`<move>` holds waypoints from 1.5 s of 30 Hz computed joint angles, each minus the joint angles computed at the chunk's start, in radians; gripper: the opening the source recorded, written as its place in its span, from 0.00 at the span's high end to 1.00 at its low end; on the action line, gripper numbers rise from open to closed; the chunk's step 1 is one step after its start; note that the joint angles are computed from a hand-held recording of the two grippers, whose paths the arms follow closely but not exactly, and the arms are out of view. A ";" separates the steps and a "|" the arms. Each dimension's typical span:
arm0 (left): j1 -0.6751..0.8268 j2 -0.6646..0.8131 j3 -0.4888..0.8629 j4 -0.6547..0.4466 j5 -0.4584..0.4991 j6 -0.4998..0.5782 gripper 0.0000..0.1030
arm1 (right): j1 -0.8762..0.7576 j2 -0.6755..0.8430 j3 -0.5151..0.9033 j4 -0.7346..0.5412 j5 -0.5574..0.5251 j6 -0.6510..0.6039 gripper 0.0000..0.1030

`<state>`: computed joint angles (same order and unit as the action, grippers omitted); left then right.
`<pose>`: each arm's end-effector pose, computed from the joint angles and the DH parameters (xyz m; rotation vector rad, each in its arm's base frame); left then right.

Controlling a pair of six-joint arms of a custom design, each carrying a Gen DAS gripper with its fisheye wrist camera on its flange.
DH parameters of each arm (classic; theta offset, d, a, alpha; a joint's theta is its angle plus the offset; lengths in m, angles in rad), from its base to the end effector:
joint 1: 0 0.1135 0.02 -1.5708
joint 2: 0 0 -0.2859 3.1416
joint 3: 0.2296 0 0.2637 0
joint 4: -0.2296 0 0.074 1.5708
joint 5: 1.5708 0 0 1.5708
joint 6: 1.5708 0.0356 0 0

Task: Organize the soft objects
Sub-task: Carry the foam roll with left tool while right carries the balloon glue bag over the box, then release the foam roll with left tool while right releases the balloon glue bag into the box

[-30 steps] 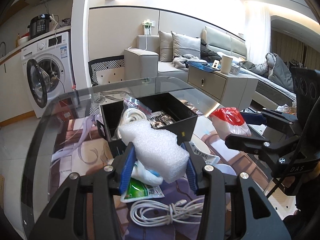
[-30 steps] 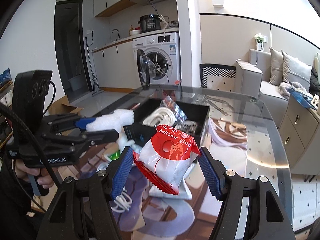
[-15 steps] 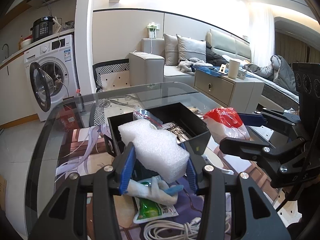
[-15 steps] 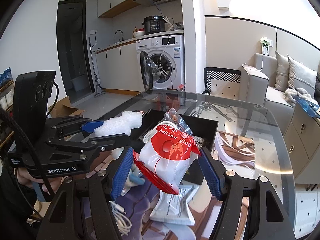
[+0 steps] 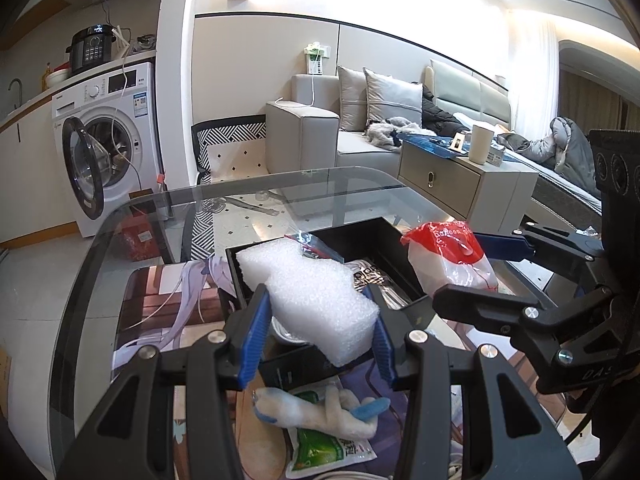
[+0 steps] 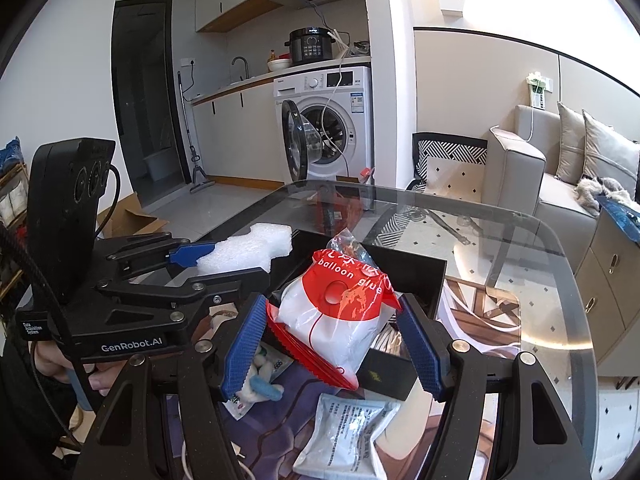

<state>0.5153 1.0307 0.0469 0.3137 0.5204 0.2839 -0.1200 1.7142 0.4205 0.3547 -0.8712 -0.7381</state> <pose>0.1370 0.0572 0.1130 0.0264 2.1421 -0.1215 0.2476 -0.0024 0.0877 -0.9686 1.9550 0.6196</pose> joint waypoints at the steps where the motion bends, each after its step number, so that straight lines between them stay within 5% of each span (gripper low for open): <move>1: -0.002 0.018 0.004 0.013 -0.002 0.000 0.56 | 0.002 0.003 0.006 -0.001 0.003 0.003 0.34; 19: -0.069 0.330 0.083 0.223 -0.068 -0.030 0.56 | 0.067 0.106 0.112 0.029 0.076 0.067 0.34; 40: -0.104 0.516 0.143 0.313 -0.083 -0.035 0.56 | 0.141 0.232 0.190 0.096 0.162 0.113 0.34; 45: -0.104 0.550 0.153 0.318 -0.087 -0.028 0.55 | 0.153 0.246 0.194 0.120 0.179 0.132 0.23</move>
